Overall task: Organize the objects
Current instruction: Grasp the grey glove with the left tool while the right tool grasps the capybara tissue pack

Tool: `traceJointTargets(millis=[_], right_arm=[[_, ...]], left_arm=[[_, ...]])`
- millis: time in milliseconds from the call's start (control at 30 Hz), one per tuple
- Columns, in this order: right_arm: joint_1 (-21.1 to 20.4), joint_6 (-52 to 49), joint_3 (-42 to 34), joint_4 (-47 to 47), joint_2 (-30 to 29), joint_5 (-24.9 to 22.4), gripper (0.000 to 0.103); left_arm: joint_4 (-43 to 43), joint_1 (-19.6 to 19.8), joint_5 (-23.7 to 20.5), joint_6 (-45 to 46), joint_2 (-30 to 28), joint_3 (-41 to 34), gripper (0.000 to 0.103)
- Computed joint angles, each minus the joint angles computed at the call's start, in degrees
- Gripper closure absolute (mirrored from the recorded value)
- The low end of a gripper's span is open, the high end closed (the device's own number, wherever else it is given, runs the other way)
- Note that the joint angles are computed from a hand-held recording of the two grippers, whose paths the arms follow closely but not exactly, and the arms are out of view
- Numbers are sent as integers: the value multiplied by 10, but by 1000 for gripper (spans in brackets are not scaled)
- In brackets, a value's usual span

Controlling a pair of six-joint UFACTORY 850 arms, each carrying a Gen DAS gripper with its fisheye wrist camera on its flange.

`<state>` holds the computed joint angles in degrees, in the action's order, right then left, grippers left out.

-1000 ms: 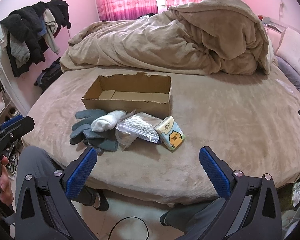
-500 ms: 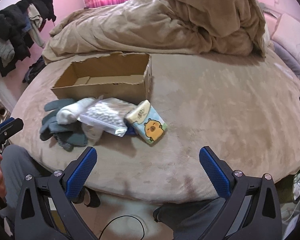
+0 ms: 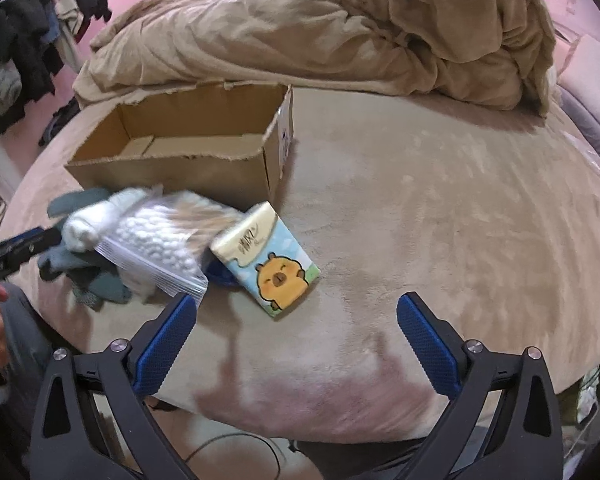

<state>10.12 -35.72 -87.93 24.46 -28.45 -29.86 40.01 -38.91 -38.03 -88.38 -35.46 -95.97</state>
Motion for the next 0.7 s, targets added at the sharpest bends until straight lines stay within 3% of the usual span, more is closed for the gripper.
traceJointTargets(millis=[200,400,467,567,700], right_arm=[[1,2,-29,-35,-36,-12,9],[-2,-109,-73,71,-73,-32,12],[1,-122,-88,79,-85,-40,28],[0,-127,-97,97,-95,-53,45],[-2,-134,-89,106,-90,-48,49]], left_arm=[[-16,10,34,33,-11,-11,29],[-32,17,84,51,-12,-9,54],[-35,18,104,48,-9,-3,62],[-36,20,124,39,-3,8,68],[-1,15,125,1,5,15,77]])
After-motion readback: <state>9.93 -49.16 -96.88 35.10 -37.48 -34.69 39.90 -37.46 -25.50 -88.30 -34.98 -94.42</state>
